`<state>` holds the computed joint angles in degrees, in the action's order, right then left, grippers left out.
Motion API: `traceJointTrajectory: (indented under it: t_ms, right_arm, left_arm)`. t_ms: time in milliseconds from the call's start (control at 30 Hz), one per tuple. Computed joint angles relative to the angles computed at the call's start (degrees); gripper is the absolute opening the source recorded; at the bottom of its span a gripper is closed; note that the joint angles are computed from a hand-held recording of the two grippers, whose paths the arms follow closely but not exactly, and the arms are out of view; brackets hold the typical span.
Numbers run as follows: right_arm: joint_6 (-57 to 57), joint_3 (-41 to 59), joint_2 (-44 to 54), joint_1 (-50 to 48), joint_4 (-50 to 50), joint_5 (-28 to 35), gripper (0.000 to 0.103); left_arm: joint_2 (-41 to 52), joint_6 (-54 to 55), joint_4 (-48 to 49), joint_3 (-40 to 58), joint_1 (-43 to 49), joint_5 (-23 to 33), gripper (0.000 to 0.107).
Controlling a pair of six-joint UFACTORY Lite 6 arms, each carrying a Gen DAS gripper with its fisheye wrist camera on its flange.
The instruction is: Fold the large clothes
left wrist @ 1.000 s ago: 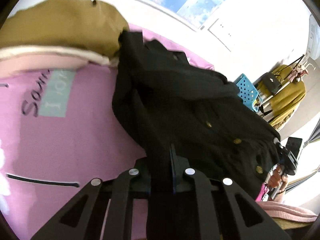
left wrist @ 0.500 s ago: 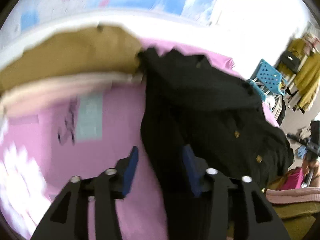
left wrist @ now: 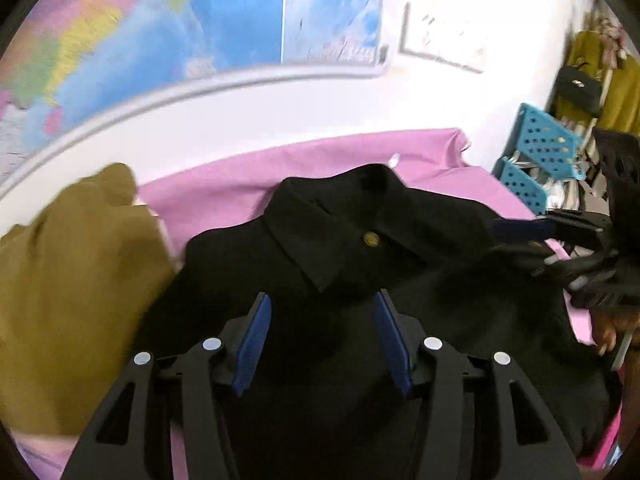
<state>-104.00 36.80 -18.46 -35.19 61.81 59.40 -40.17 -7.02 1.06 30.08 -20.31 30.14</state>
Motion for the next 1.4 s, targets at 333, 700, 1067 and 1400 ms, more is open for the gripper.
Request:
traceJointTrajectory:
  t_ms: [333,700,1067,1400]
  right_arm:
    - [5.3,3.8,13.6,26.7,8.6,-30.5,0.036]
    - [5.7,9.9,14.6,22.2,11.0,-24.3,0.003]
    - [6.2,4.4,14.1,31.1,8.6,-35.6,0.058]
    - [-4.2,2.3,9.1,27.7,18.1,-31.8,0.023]
  left_arm:
    - [16.5,18.9,-17.5,2.9,8.4,-8.6,0.048]
    - [12.9,21.0,-18.8,4.0,11.1,-7.0,0.050]
    - [14.3,24.7,-21.4,3.0,10.7,-7.9,0.054]
    - [12.0,32.4,-27.8,1.1,15.4,-6.4,0.054]
